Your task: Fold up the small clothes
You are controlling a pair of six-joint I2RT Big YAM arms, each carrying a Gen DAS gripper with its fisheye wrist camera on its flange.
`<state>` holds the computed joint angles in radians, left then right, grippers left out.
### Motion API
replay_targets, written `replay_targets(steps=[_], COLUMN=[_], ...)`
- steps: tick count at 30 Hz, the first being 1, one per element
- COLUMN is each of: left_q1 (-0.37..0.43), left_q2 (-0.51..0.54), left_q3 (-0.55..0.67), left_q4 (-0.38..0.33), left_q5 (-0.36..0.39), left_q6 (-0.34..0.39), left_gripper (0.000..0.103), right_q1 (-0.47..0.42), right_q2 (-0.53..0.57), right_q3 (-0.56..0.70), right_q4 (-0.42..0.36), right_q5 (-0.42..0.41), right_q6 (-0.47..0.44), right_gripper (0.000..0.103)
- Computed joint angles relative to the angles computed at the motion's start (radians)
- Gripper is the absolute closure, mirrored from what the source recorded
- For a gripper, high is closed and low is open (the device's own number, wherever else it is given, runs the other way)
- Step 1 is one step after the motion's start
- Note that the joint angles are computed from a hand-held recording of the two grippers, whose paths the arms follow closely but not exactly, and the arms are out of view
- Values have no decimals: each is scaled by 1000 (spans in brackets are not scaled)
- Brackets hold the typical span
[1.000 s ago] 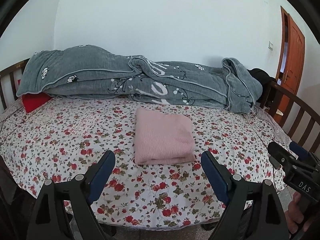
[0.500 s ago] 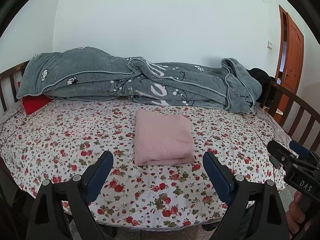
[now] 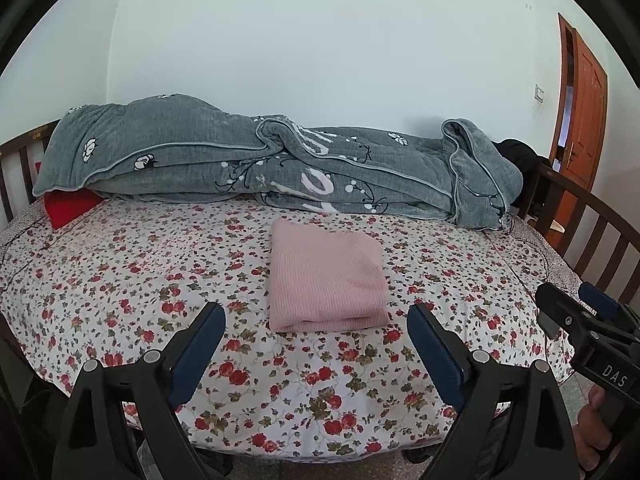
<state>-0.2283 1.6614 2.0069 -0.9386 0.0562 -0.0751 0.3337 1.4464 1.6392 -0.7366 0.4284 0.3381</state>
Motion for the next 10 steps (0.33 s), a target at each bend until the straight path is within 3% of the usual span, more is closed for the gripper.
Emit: replay_targets(steps=[10], left_q1=[-1], left_q2=[-3], left_q3=[2], left_q4=[-2], left_q5=[-4], left_q6=[0], left_gripper=[10], right_q1=[-1], right_q2=[2], right_q3=[4], right_q4=[0], right_q5=[-4], right_q6=[-3], right_gripper=[3])
